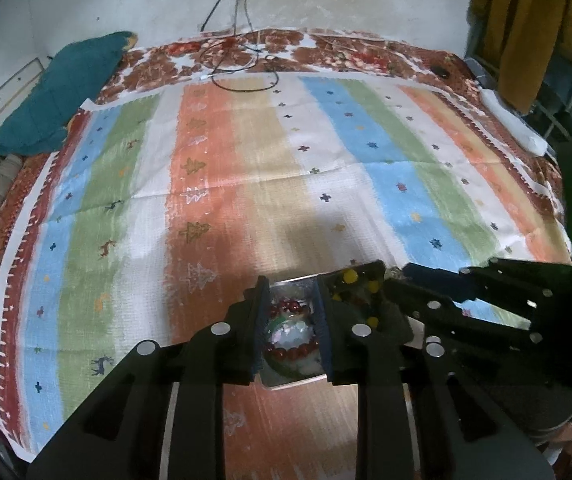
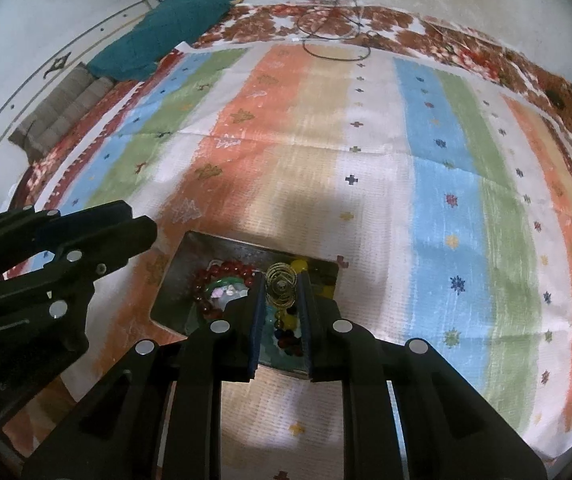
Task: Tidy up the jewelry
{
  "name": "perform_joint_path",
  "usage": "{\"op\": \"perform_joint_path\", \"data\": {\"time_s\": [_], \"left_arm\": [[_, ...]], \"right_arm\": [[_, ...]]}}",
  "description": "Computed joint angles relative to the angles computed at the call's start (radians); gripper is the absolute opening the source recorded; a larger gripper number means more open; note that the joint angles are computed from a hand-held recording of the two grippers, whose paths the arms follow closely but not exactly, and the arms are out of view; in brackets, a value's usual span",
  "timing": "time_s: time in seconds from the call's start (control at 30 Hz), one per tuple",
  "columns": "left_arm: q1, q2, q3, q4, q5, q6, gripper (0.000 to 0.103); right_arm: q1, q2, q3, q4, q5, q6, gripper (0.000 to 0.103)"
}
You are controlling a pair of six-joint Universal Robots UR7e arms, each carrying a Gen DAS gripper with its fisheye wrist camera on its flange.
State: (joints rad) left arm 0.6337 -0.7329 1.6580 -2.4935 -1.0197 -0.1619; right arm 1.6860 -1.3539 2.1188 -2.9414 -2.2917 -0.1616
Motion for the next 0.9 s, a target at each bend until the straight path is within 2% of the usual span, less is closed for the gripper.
{"op": "perform_joint_path", "data": {"time_s": [0.07, 0.13, 0.43, 0.53, 0.67, 0.8, 0.9], "left_arm": [[0.001, 0.000, -0.005, 0.007, 0.005, -0.008, 0.022], [0.000, -0.003, -0.003, 0.009, 0.007, -0.011, 0.027], [-0.001, -0.033, 0.021, 0.008, -0.005, -0.017, 0.036], [-0.003, -0.051, 0.043, -0.007, -0.019, -0.022, 0.040], [-0.011, -0.076, 0.077, -0.023, -0.037, -0.016, 0.048], [-0.019, -0.101, 0.105, -0.021, -0.040, -0.008, 0.048], [-0.023, -0.121, 0.130, -0.033, -0.042, -0.006, 0.055]], "right_arm": [[0.001, 0.000, -0.002, 0.000, -0.006, 0.008, 0.025], [0.001, -0.004, -0.001, -0.001, -0.011, 0.013, 0.030], [0.004, -0.037, 0.027, -0.018, -0.026, 0.023, 0.039], [0.014, -0.055, 0.048, -0.040, -0.029, 0.009, 0.043], [0.024, -0.086, 0.082, -0.069, -0.003, -0.012, 0.055], [0.039, -0.096, 0.098, -0.095, 0.003, -0.032, 0.055], [0.048, -0.111, 0.113, -0.113, 0.012, -0.040, 0.058]]}}
